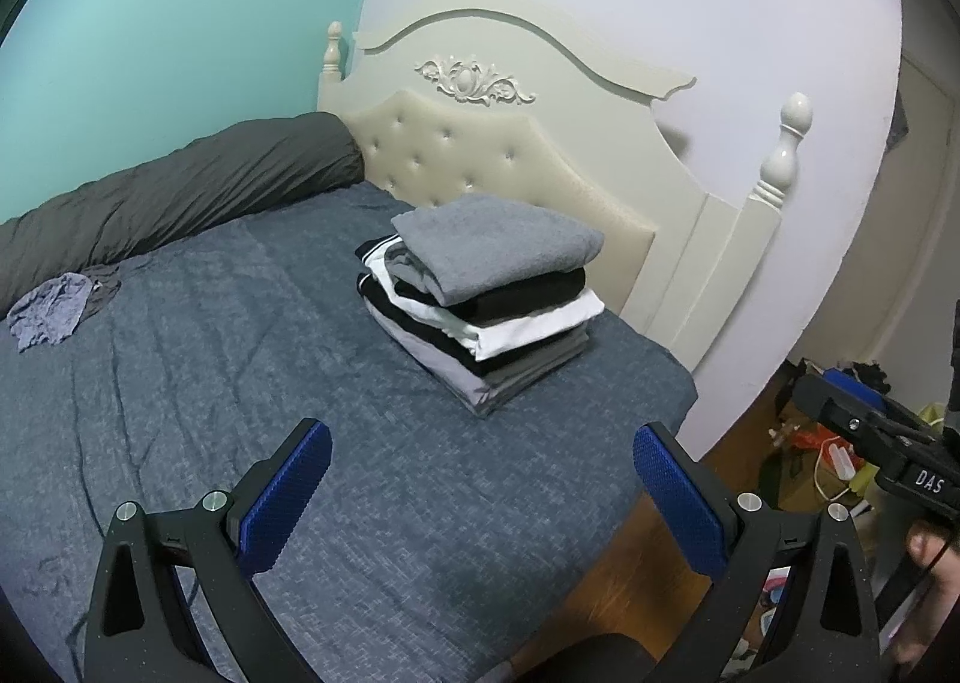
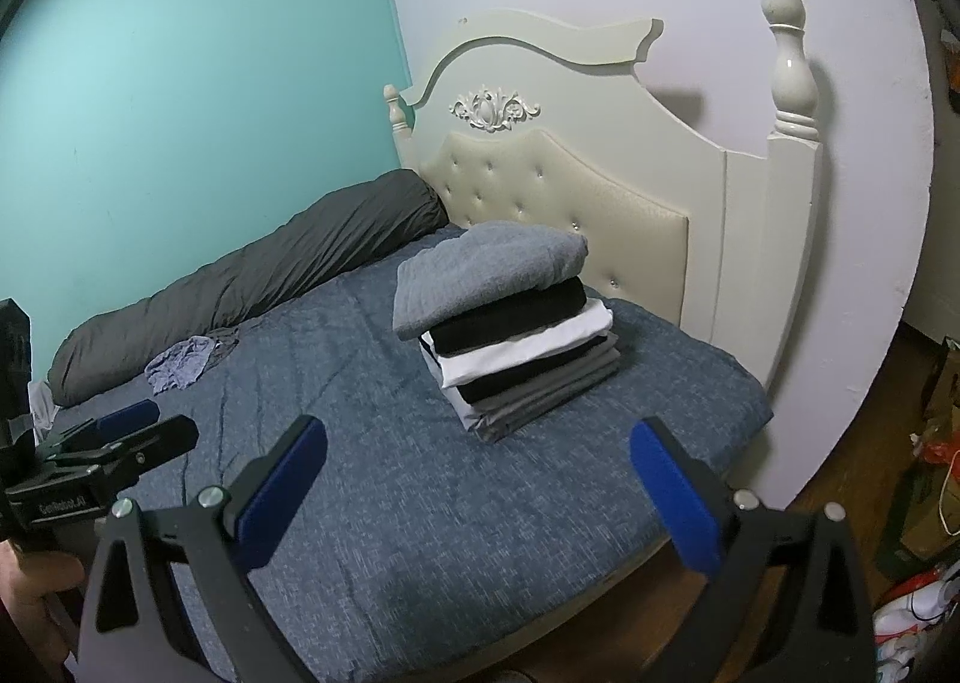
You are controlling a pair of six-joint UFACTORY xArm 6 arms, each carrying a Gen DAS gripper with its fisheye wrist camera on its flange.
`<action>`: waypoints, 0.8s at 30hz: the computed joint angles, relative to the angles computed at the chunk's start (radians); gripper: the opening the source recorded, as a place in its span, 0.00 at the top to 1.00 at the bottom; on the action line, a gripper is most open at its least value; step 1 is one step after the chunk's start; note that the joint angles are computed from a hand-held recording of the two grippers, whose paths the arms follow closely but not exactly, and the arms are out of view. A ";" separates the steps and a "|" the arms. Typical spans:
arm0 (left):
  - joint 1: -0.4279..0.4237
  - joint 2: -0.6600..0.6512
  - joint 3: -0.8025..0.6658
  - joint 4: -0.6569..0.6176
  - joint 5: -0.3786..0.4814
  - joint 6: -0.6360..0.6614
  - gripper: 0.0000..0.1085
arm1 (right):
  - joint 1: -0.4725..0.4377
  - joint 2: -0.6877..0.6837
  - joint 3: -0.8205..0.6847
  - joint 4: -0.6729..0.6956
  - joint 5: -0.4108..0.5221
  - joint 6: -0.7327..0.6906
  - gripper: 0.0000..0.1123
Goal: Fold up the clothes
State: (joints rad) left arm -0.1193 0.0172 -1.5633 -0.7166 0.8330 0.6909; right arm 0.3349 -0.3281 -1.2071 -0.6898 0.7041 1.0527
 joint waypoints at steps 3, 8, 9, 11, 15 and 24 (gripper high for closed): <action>0.000 -0.012 0.024 -0.004 -0.007 0.014 0.06 | 0.008 -0.003 0.006 -0.012 0.005 0.013 0.09; -0.002 -0.030 0.048 -0.017 -0.010 0.035 0.06 | 0.023 -0.013 0.022 -0.038 0.014 0.038 0.09; -0.002 -0.034 0.053 -0.021 -0.012 0.039 0.06 | 0.025 -0.015 0.025 -0.041 0.014 0.042 0.09; -0.001 -0.047 0.068 -0.026 -0.019 0.047 0.06 | 0.029 -0.020 0.029 -0.050 0.018 0.049 0.09; 0.003 -0.070 0.097 -0.021 -0.040 0.054 0.06 | 0.037 -0.030 0.039 -0.066 0.022 0.063 0.09; 0.014 -0.095 0.123 -0.017 -0.050 0.055 0.06 | 0.057 -0.044 0.053 -0.086 0.037 0.083 0.09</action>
State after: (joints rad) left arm -0.1058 -0.0778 -1.4401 -0.7334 0.7826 0.7463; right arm 0.3922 -0.3724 -1.1537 -0.7755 0.7408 1.1359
